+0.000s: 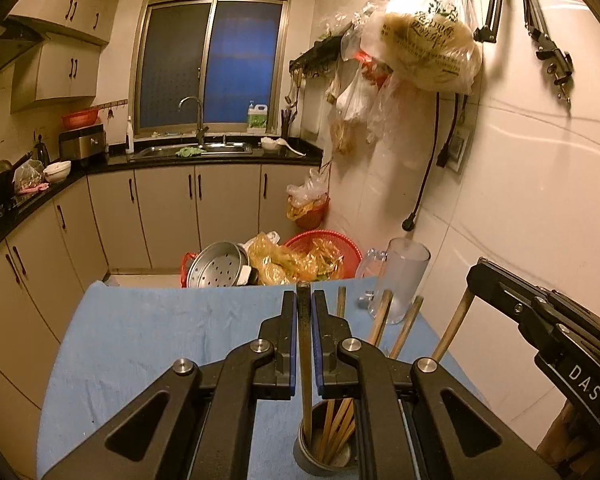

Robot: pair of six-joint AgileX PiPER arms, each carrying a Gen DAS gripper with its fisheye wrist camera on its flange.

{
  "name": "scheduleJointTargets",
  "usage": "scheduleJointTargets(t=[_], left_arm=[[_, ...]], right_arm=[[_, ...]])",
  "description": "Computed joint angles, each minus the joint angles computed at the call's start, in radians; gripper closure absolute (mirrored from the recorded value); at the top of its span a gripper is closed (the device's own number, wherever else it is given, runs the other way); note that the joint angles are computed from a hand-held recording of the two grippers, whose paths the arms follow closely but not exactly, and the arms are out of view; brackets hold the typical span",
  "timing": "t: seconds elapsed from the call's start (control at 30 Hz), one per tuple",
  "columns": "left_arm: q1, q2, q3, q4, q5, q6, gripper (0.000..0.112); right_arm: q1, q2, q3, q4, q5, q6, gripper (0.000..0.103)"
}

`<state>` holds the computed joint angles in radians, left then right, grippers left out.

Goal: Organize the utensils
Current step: 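Open the right tool to drop its chopstick into the cup while the left tool releases its own, then move both open tools down to the remaining chopsticks on the towel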

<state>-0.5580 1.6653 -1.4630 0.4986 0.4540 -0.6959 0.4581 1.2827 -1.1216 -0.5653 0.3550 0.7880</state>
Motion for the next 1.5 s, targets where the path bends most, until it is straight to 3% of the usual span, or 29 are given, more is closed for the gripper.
scheduleJointTargets(t=[0.23,0.5,0.53,0.6,0.67,0.8,0.9,0.93,1.03,1.23,1.5], left_arm=[[-0.022,0.002,0.047,0.039,-0.013,-0.029,0.105],[-0.047,-0.027,0.084,0.145,0.005,-0.127,0.101],[-0.048,-0.036,0.094,0.148,0.004,-0.132,0.099],[-0.052,-0.055,0.114,0.171,0.001,-0.157,0.075],[-0.068,-0.080,0.142,0.255,0.006,-0.244,0.061],[-0.105,-0.143,0.202,0.377,0.043,-0.351,0.049],[-0.152,-0.214,0.278,0.529,0.105,-0.489,0.039],[-0.171,-0.241,0.310,0.587,0.130,-0.545,0.037],[-0.220,-0.317,0.390,0.689,0.200,-0.657,0.033],[-0.336,-0.440,0.507,0.786,0.393,-0.764,0.031],[-0.504,-0.583,0.680,0.830,0.651,-0.915,0.029]], right_arm=[[-0.011,0.010,0.028,0.095,-0.007,-0.090,0.094],[0.007,-0.002,0.047,0.061,0.006,-0.044,0.091],[0.008,0.001,0.043,0.058,0.007,-0.041,0.091],[0.024,-0.013,0.047,0.011,0.020,0.008,0.091],[0.040,-0.031,0.052,-0.024,0.037,0.044,0.087],[0.077,-0.086,0.076,-0.087,0.079,0.117,0.074],[0.124,-0.148,0.113,-0.158,0.125,0.200,0.058],[0.140,-0.172,0.130,-0.183,0.137,0.231,0.047],[0.212,-0.238,0.182,-0.278,0.186,0.350,0.037],[0.417,-0.316,0.254,-0.424,0.340,0.568,0.033],[0.820,-0.310,0.328,-0.607,0.675,0.822,0.031]])
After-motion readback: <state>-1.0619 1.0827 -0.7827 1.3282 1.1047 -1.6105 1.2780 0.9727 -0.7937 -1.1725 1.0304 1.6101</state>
